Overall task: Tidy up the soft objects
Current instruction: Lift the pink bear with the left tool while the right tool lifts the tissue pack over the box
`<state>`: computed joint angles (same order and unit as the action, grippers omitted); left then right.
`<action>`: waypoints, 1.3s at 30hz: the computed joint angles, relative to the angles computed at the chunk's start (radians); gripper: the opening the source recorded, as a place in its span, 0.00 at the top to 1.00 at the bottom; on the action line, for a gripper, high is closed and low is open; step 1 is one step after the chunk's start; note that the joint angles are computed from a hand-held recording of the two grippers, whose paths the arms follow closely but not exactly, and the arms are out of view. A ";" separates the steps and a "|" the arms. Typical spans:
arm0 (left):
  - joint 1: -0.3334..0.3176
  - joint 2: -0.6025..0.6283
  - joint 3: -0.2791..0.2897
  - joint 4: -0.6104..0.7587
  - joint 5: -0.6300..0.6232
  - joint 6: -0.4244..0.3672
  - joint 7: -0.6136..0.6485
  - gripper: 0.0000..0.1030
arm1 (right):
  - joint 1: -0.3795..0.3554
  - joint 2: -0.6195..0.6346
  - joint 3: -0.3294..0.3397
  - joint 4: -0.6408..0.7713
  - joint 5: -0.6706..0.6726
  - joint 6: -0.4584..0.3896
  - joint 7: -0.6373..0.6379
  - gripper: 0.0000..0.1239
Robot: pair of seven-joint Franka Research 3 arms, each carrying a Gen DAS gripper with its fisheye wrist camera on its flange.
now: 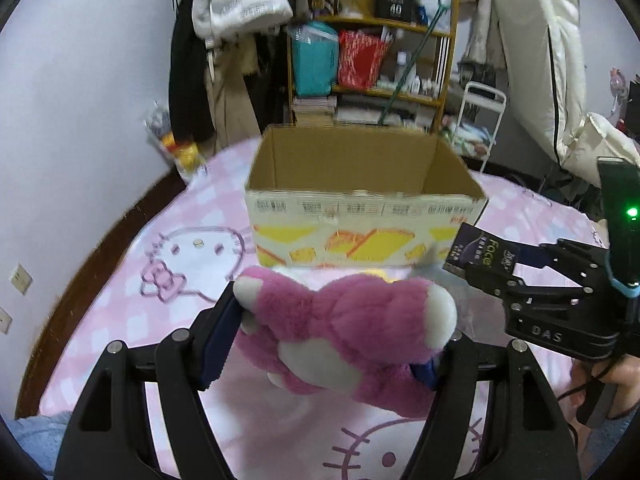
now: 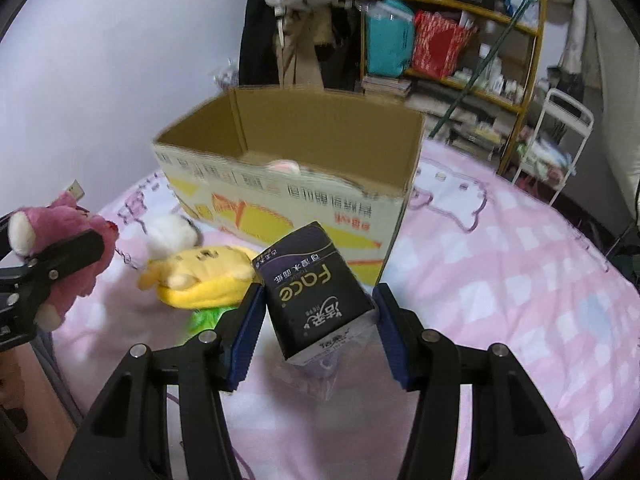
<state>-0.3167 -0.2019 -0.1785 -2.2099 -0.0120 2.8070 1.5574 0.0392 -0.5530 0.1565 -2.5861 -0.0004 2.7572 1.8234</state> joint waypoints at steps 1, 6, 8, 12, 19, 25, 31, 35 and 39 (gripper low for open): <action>0.004 -0.009 -0.003 -0.006 0.008 0.017 -0.007 0.30 | -0.011 -0.020 0.011 -0.007 -0.010 0.011 0.013 0.53; 0.003 -0.040 0.008 -0.023 0.017 0.095 -0.029 0.30 | -0.074 -0.093 0.078 -0.028 -0.056 0.064 0.086 0.53; 0.013 -0.048 0.005 -0.029 0.043 0.139 -0.049 0.30 | -0.097 -0.110 0.100 -0.029 -0.071 0.090 0.113 0.53; 0.032 -0.053 -0.001 -0.024 0.115 0.221 -0.085 0.30 | -0.114 -0.129 0.116 -0.027 -0.075 0.134 0.132 0.53; 0.103 -0.038 -0.047 0.034 0.256 0.277 -0.191 0.30 | -0.180 -0.147 0.167 -0.003 -0.096 0.171 0.175 0.53; 0.217 -0.021 -0.135 0.100 0.476 0.316 -0.354 0.30 | -0.251 -0.151 0.207 0.035 -0.126 0.209 0.206 0.53; 0.101 0.037 -0.041 0.176 0.406 0.325 -0.282 0.30 | -0.284 -0.120 0.212 0.086 -0.131 0.248 0.199 0.53; 0.142 0.086 -0.076 0.231 0.455 0.323 -0.345 0.30 | -0.297 -0.089 0.213 0.115 -0.129 0.278 0.181 0.53; 0.145 0.125 -0.073 0.263 0.492 0.318 -0.384 0.30 | -0.323 -0.064 0.230 0.134 -0.126 0.292 0.178 0.53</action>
